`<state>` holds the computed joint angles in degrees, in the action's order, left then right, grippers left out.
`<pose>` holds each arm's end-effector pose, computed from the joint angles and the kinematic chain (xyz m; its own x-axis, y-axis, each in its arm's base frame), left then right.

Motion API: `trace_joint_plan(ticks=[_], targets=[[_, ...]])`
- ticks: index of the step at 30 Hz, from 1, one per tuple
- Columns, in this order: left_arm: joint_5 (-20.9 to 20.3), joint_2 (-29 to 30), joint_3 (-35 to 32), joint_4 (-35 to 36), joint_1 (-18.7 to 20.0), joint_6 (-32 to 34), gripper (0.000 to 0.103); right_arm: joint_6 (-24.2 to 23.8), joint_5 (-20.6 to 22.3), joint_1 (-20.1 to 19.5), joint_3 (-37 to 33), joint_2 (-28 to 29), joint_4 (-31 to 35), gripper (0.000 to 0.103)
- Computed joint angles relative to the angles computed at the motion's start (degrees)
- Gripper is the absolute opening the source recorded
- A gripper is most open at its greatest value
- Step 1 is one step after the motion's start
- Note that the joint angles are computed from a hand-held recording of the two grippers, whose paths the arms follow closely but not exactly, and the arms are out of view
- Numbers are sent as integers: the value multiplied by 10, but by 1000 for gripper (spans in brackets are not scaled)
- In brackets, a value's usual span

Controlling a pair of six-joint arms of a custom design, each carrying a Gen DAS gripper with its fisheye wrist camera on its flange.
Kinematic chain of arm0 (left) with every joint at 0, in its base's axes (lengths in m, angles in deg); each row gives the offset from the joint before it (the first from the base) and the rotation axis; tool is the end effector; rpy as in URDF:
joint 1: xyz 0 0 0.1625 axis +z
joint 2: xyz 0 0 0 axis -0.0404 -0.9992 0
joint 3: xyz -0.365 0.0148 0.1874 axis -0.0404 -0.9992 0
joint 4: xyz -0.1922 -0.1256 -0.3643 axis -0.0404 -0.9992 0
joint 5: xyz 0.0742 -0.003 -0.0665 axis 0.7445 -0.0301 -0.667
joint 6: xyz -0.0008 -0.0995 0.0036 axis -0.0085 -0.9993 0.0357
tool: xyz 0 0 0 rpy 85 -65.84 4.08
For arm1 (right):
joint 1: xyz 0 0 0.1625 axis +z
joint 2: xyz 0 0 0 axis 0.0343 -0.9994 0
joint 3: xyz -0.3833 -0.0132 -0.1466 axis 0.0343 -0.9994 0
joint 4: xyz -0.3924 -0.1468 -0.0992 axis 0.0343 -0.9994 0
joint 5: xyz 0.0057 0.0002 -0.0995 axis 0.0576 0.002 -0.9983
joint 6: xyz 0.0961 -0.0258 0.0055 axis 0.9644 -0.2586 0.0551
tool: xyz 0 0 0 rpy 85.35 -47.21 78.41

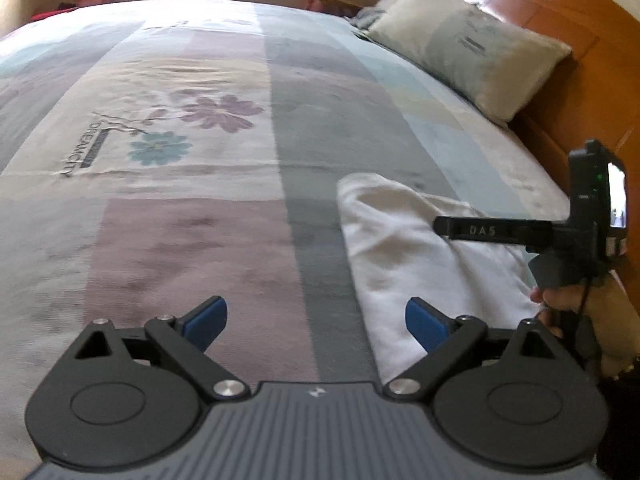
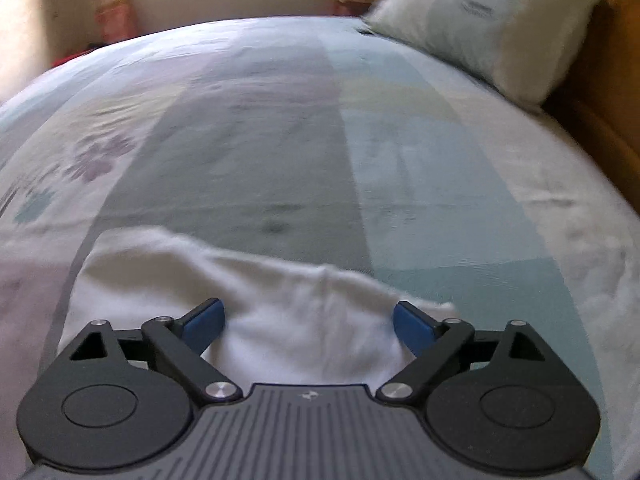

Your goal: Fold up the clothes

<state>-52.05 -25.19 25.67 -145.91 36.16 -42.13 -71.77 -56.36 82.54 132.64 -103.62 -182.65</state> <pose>-0.3456 -0.4612 0.0536 -0.8094 0.3536 -0.4690 0.5381 0.7663 -0.3509 0.0250 -0.4721 0.3388 -0.6672 0.3511 0.6570 -0.2648 0.7125 -0.6497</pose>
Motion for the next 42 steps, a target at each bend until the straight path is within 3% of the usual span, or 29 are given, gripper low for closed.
trace_joint_plan(ticks=[2, 8, 11, 15, 22, 26, 31, 35, 42], targets=[[6, -6, 5, -8, 4, 3, 96, 23, -1, 6, -6, -10, 24, 94], [41, -21, 18, -20, 10, 13, 96, 5, -3, 57, 1, -15, 95, 97], [42, -29, 23, -21, 14, 16, 96, -17, -29, 67, -17, 33, 78, 98], [46, -38, 29, -20, 16, 15, 96, -25, -24, 61, -45, 73, 53, 102], [51, -46, 34, -23, 20, 12, 96, -25, -24, 79, -40, 68, 46, 102], [42, -47, 34, -17, 20, 7, 96, -3, -13, 70, -39, 73, 67, 102], [33, -45, 33, -11, 13, 7, 96, -27, -14, 92, 3, 25, 27, 103], [11, -38, 29, -9, 7, 11, 96, -18, 15, 80, 61, -45, 39, 103], [7, -31, 23, 17, -23, 5, 96, 11, 19, 53, 139, -112, 59, 103]])
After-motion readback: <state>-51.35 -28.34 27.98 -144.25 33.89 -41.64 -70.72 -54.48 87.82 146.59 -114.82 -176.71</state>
